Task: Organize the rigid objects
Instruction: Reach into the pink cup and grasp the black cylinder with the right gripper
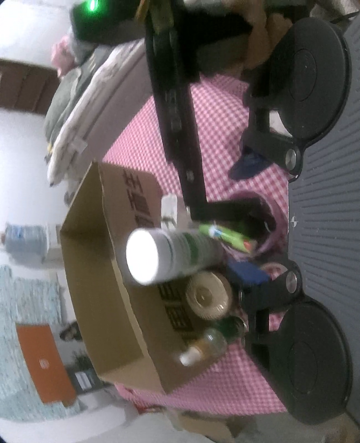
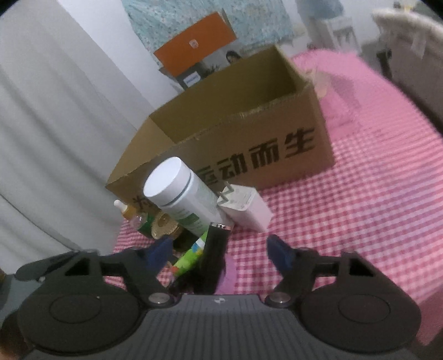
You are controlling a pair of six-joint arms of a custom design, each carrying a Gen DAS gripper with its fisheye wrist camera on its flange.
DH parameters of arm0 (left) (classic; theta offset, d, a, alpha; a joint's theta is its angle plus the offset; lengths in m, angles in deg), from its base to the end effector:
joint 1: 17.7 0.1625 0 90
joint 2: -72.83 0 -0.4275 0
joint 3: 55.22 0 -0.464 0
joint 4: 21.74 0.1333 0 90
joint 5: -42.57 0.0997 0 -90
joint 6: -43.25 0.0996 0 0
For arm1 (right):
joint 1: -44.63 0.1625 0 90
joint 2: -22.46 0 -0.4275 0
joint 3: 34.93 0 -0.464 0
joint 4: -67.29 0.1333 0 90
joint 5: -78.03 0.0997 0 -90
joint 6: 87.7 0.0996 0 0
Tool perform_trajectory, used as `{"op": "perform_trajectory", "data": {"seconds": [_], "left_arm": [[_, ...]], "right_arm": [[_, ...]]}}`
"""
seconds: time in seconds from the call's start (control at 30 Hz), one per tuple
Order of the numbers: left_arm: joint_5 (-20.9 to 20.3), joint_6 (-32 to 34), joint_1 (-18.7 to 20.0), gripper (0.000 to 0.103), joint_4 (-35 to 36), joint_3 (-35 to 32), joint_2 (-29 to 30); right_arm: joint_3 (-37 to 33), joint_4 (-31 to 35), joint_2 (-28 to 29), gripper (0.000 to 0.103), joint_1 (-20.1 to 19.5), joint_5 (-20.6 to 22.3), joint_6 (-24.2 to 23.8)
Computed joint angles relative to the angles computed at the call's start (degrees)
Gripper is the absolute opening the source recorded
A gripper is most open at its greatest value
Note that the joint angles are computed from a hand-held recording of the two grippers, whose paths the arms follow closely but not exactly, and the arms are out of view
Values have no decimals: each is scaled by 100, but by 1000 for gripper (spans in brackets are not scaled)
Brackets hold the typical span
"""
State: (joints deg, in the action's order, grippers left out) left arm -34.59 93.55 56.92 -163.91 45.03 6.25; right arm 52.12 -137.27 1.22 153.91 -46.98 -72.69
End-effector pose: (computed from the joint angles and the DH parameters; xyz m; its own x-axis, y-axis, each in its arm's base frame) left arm -0.0309 -0.6983 0.2371 -0.4189 0.8253 -0.3788 0.8983 0.4374 -0.0405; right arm 0.3082 -0.6504 -0.0847 -0.9407 0.2932 0.1707 0.0268 0.5657 -0.8242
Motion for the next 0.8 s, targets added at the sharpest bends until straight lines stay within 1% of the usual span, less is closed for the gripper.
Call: {"op": "perform_trajectory", "data": {"seconds": [0.03, 0.1, 0.17, 0.2, 0.23, 0.3, 0.37, 0.47, 0.6, 0.7, 0.77, 0.8], "left_arm": [[-10, 51, -12, 54, 44, -18, 27], [-5, 121, -33, 50, 81, -38, 74], [1, 143, -48, 44, 110, -66, 128], [6, 138, -51, 40, 139, -82, 153], [22, 126, -54, 36, 180, -110, 186], [65, 92, -58, 30, 279, -172, 242], [104, 60, -63, 29, 358, -224, 294], [186, 48, -84, 29, 366, -261, 352], [400, 28, -121, 29, 306, -287, 438], [442, 73, -124, 29, 287, -265, 447], [433, 161, -124, 26, 153, -189, 420], [432, 229, -120, 22, 45, -145, 408]], "right_arm": [[-17, -7, 15, 67, -69, 153, 57], [-37, -11, 29, 65, -164, 380, 128], [-70, -23, 50, 58, -248, 611, 159], [-86, -18, 58, 56, -278, 700, 156], [-100, -19, 65, 53, -308, 786, 149], [-135, 39, 74, 38, -363, 902, 168], [-134, 117, 56, 24, -417, 1000, 230], [-94, 31, 41, 23, -444, 1124, 192], [9, -92, -14, 23, -389, 1073, -5], [75, -167, -47, 23, -374, 1089, -62], [6, -192, 2, 23, -364, 1093, -154], [17, -207, -2, 23, -347, 1075, -179]]}}
